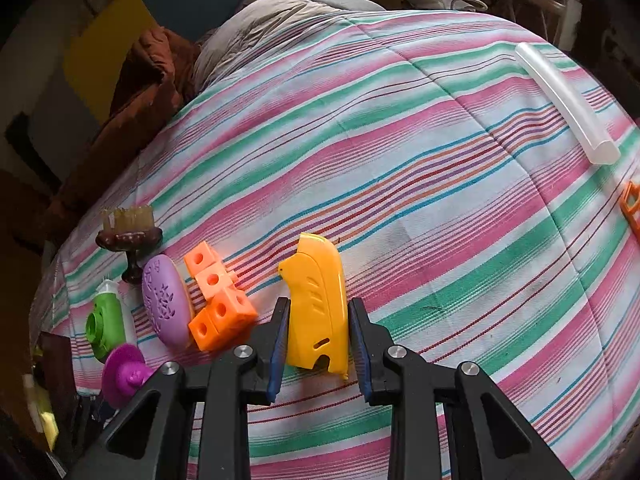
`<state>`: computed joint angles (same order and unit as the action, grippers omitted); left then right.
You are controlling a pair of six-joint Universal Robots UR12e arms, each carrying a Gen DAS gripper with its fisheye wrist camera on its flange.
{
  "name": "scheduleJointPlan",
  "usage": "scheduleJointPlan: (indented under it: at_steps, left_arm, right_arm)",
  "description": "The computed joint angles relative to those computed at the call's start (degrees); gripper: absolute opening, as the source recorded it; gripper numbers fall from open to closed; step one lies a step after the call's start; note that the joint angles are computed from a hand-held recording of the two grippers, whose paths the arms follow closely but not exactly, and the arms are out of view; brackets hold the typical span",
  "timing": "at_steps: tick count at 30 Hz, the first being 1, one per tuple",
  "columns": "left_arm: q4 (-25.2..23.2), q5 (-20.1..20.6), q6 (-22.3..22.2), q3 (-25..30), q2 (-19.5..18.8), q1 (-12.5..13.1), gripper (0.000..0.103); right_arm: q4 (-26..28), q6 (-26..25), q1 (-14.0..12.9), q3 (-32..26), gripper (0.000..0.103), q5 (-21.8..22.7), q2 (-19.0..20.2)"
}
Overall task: Organize rigid objects
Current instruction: 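Grasp the magenta cup with the left tool while the right tool grips the yellow piece, then carry the magenta cup over the gold tray with the left tool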
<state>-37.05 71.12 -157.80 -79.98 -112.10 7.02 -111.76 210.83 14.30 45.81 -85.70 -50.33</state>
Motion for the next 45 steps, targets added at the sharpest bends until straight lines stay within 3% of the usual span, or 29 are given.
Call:
scheduleJointPlan:
  at_steps: [14,25,32,40,45]
  left_arm:
    - [8.81,-2.52,-0.43,-7.22,4.41,2.04,0.043]
    - [7.61,-4.33,-4.31,-10.00,6.75,4.16,0.043]
    - [8.31,-8.85,-6.56,-12.23,9.38,6.32,0.043]
    - [10.18,-12.98,-8.15,-14.43,12.66,9.93,0.043]
    - [7.46,-13.99,-10.34,-15.04,14.22,13.41,0.043]
  right_arm:
    - [-1.23,-4.01,1.21,-0.56,0.028,-4.48,0.07]
    - [-2.91,-6.93,1.90,-0.52,0.028,-7.55,-0.05]
    - [-2.83,-7.58,1.98,-0.84,0.028,-7.98,0.08]
    - [-5.01,-7.51,1.92,0.18,0.028,-7.38,-0.40]
    - [-6.49,-7.65,1.93,0.79,0.028,-6.81,-0.69]
